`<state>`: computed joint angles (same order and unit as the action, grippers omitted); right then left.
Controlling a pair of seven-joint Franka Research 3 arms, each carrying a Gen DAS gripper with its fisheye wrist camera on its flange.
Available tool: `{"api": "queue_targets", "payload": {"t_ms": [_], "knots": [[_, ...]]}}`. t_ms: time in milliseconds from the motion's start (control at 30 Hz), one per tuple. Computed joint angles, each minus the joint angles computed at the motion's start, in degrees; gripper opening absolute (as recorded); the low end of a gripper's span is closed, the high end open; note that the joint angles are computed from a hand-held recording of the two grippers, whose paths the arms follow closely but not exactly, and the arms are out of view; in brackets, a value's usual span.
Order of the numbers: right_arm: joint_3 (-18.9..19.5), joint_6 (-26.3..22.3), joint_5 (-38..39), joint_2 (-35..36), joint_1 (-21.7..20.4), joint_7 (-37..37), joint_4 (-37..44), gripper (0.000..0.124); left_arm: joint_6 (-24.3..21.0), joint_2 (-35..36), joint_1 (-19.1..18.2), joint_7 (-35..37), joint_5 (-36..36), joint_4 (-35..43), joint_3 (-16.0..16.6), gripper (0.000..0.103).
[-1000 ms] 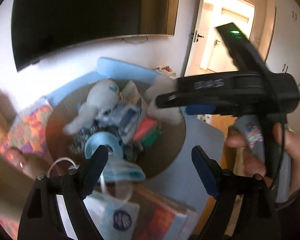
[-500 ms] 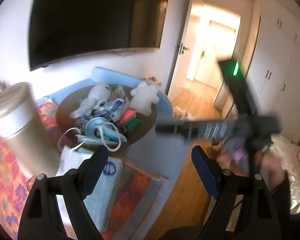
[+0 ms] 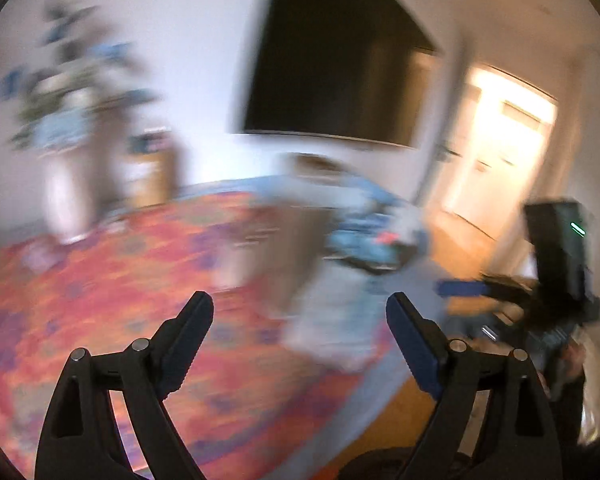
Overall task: Organize soft objects
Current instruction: 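Move both open tools back over the bed toward the pink packet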
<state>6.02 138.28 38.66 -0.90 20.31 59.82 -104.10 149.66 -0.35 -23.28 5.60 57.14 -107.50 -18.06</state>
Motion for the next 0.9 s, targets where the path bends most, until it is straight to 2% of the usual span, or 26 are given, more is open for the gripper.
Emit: {"api": "queue_targets", "payload": {"t_ms": [67,133,200,300,333,400,500,600,667,767,900], "knots": [[1.6,-1.9,0.7,2.1,1.8,-2.8,2.6,0.091,-9.0,-5.0,0.8,-0.6,-3.3,-4.0,0.1,0.088],[3.4,-3.5,0.3,5.8,3.7,-3.4,6.9,0.091,-20.8,-8.2,2.0,-0.3,-6.6,-5.7,-0.6,0.088],[4.7,-4.2,-2.9,9.7,5.9,-1.6,10.8,0.091,-26.0,-10.8,3.4,-1.0,-9.1,-8.1,-0.6,0.088],[5.1,-6.2,-14.1,18.9,11.1,7.3,21.0,0.091,-25.2,-14.9,6.2,-3.3,-10.1,-14.2,0.2,0.088],[4.2,-6.2,-20.1,23.1,14.0,12.2,25.4,0.091,-25.8,-15.7,7.4,-5.0,-8.7,-16.1,-0.2,0.088],[2.6,-6.4,-27.1,29.7,17.9,18.5,33.2,0.091,-25.7,-16.6,9.4,-9.8,-6.0,-20.2,-0.7,0.088],[-0.6,-6.4,-34.8,39.1,22.8,26.2,44.0,0.091,-22.1,-17.4,10.9,-14.3,-7.1,-24.9,0.5,0.088],[-2.0,-3.1,-38.7,43.5,25.0,28.6,48.0,0.091,-21.4,-16.9,12.1,-17.9,-6.4,-26.8,0.0,0.088],[-2.6,-2.0,-40.3,45.2,25.8,29.2,49.2,0.091,-19.8,-16.7,11.9,-16.4,-8.6,-26.9,0.9,0.088],[-2.9,-6.6,-41.0,48.2,26.0,29.9,54.6,0.091,-20.8,-16.8,12.5,-17.8,-7.8,-26.8,0.0,0.088],[-2.6,-8.9,-39.7,50.0,25.1,32.0,57.7,0.092,-21.4,-16.7,12.3,-17.9,-8.2,-26.6,0.1,0.088]]}}
